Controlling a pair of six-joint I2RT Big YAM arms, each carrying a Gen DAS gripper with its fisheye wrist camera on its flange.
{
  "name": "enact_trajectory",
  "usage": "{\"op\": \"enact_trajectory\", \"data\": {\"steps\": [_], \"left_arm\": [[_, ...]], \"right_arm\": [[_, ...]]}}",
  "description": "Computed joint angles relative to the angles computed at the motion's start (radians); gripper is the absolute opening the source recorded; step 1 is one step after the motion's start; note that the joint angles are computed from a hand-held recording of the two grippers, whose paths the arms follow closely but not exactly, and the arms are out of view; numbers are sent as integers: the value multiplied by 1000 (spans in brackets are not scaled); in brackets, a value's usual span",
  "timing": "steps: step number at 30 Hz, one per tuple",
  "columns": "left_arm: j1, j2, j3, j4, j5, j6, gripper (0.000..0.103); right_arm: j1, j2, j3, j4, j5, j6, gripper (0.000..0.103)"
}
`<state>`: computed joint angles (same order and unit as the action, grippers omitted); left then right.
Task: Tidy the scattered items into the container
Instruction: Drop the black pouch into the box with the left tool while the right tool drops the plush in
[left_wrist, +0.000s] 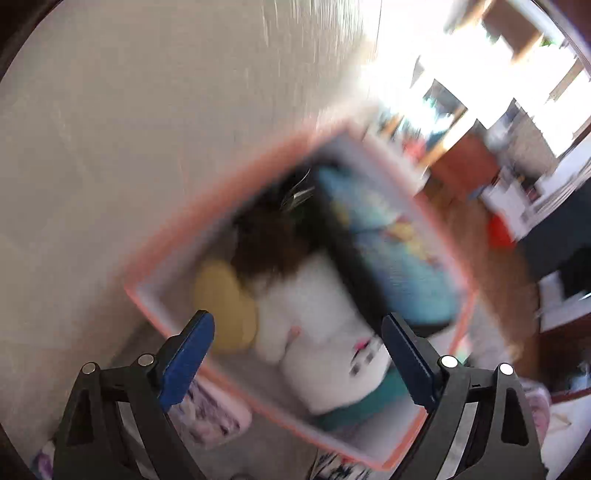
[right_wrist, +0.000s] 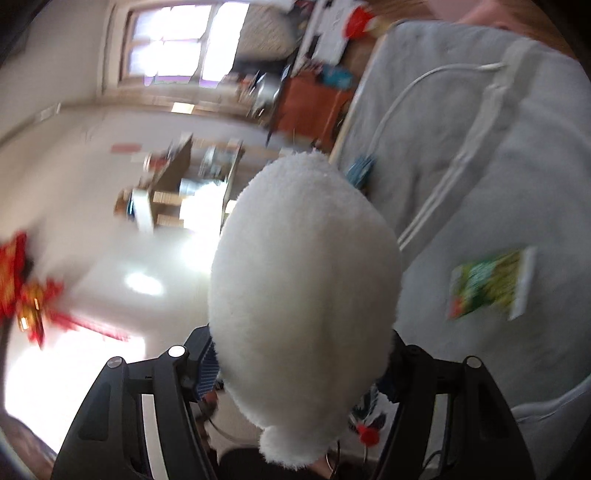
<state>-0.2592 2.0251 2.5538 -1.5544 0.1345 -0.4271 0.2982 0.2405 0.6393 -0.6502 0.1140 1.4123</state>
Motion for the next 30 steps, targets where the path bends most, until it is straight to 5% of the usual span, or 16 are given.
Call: {"op": "enact_trajectory", "data": {"steps": [3, 5, 8, 11, 13, 16, 18, 21, 23, 26, 30], "left_arm": [[1, -79, -90, 129, -73, 10, 95], [8, -86, -103, 148, -55, 3, 95], [20, -70, -87, 147, -54, 8, 96], [22, -78, -109, 156, -52, 1, 95], [19, -64, -94, 152, -40, 2, 96], [10, -54, -69, 136, -53, 24, 96], [2, -55, -67, 140, -46, 35, 95], [-25, -71, -81, 168, -45, 66, 95], [-58, -90, -102, 196, -39, 121, 95], [-124, -134, -165, 250, 58, 227, 96], [-229, -144, -195, 202, 201, 333, 96]], "right_arm": [[56, 186, 43, 183, -15, -23, 66], [36, 367, 117, 323, -103, -44, 66], [13, 621, 304, 398, -213, -178, 66], [0, 871, 577, 272, -272, -331, 74], [-13, 1004, 761, 71, -288, -410, 94], [2, 1198, 1009, -292, 0, -569, 91], [0, 1171, 1014, -364, 81, -536, 90], [-20, 977, 781, -232, 65, -510, 90], [-14, 872, 692, -289, 131, -466, 90], [-33, 700, 536, -355, 132, -391, 90], [-91, 484, 364, -439, 105, -287, 90]]}}
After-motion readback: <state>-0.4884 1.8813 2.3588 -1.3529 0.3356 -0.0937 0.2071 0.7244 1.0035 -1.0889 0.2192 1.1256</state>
